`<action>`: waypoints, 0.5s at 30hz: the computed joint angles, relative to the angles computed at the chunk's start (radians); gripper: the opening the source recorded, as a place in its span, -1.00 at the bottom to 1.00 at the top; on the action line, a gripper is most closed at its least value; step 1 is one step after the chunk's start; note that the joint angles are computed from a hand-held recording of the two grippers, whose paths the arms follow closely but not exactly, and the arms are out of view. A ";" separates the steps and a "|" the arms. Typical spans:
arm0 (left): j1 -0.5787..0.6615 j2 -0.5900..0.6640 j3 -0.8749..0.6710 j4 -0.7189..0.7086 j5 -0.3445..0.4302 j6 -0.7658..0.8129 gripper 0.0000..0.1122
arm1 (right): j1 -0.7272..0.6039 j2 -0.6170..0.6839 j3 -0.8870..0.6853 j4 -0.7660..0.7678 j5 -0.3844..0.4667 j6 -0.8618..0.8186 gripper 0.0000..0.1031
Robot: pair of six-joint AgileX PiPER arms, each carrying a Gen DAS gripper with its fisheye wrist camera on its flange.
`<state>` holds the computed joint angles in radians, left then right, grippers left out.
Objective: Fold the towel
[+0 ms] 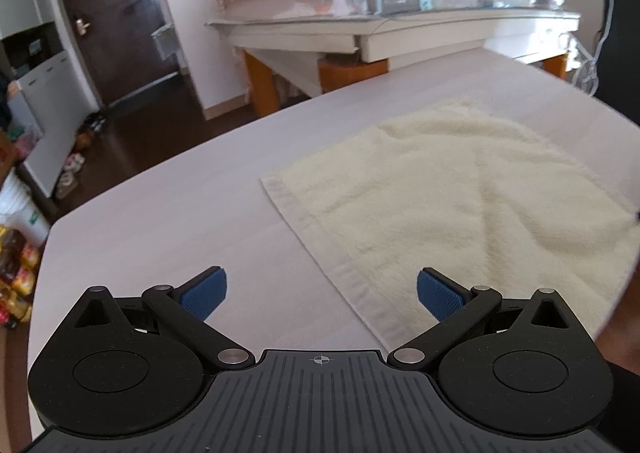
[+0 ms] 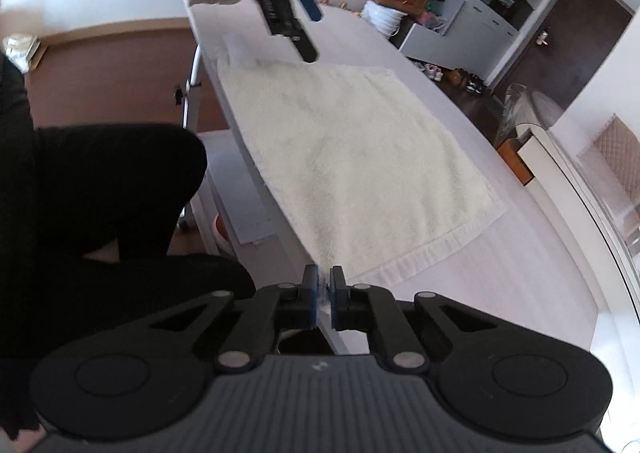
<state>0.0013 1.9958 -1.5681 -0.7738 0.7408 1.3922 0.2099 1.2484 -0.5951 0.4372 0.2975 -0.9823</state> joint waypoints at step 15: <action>0.041 -0.120 0.158 0.036 0.225 0.645 0.16 | -0.072 0.054 -0.103 0.234 -0.031 0.034 -0.86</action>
